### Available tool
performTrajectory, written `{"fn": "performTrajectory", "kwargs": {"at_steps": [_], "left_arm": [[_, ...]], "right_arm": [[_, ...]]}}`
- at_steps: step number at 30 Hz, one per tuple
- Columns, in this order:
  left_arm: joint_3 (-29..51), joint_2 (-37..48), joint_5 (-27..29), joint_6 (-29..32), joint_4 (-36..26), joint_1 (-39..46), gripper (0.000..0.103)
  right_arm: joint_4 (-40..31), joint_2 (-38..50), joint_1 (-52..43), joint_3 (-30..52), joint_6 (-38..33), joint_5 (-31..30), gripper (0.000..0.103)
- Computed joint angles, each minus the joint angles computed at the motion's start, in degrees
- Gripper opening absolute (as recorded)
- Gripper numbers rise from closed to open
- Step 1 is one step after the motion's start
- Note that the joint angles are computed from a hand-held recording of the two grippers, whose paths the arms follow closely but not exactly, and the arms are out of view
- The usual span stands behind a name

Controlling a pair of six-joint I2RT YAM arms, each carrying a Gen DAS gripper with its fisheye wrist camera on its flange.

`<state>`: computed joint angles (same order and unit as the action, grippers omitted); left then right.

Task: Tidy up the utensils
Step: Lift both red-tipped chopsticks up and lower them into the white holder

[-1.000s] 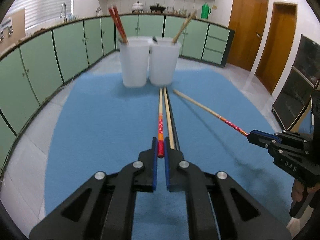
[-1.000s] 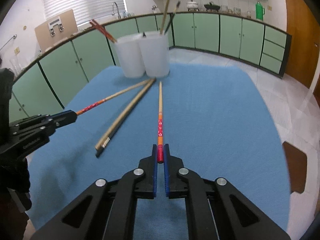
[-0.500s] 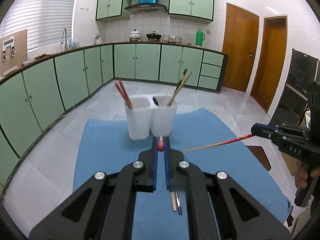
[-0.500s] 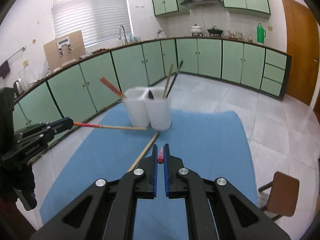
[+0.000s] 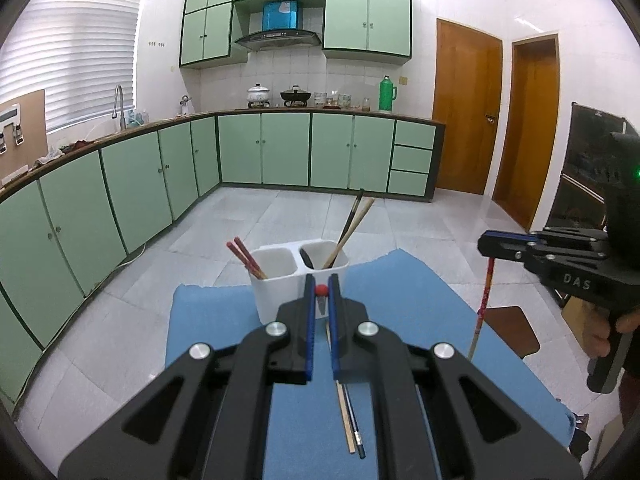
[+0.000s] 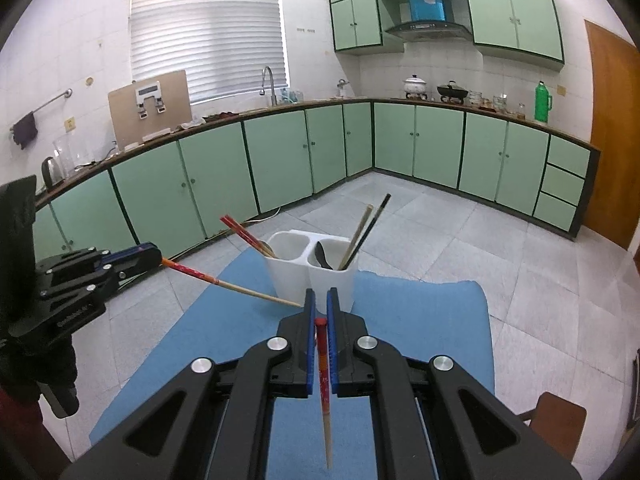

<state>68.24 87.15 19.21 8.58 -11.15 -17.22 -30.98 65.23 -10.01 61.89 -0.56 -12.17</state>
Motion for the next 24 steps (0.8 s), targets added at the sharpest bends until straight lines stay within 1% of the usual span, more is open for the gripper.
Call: {"fn": "performTrajectory", "kwargs": {"at_steps": [6, 11, 19, 24], "left_arm": [[1.13, -0.09, 1.78, 0.01, -0.33, 1.53, 0.005], [3.98, 0.80, 2.36, -0.36, -0.87, 2.51, 0.005], [11.33, 2.73, 1.64, -0.29, -1.42, 2.71, 0.005], [19.00, 7.61, -0.01, 0.91, -3.96, 1.81, 0.005]], "right_arm": [[0.61, 2.47, -0.80, 2.85, 0.32, -1.73, 0.005], [1.26, 6.39, -0.07, 8.10, 0.65, -1.34, 0.005], [0.68, 15.41, 0.20, 22.84, 1.70, -1.92, 0.005], [2.72, 22.86, -0.07, 32.99, 4.88, -2.36, 0.005]]}}
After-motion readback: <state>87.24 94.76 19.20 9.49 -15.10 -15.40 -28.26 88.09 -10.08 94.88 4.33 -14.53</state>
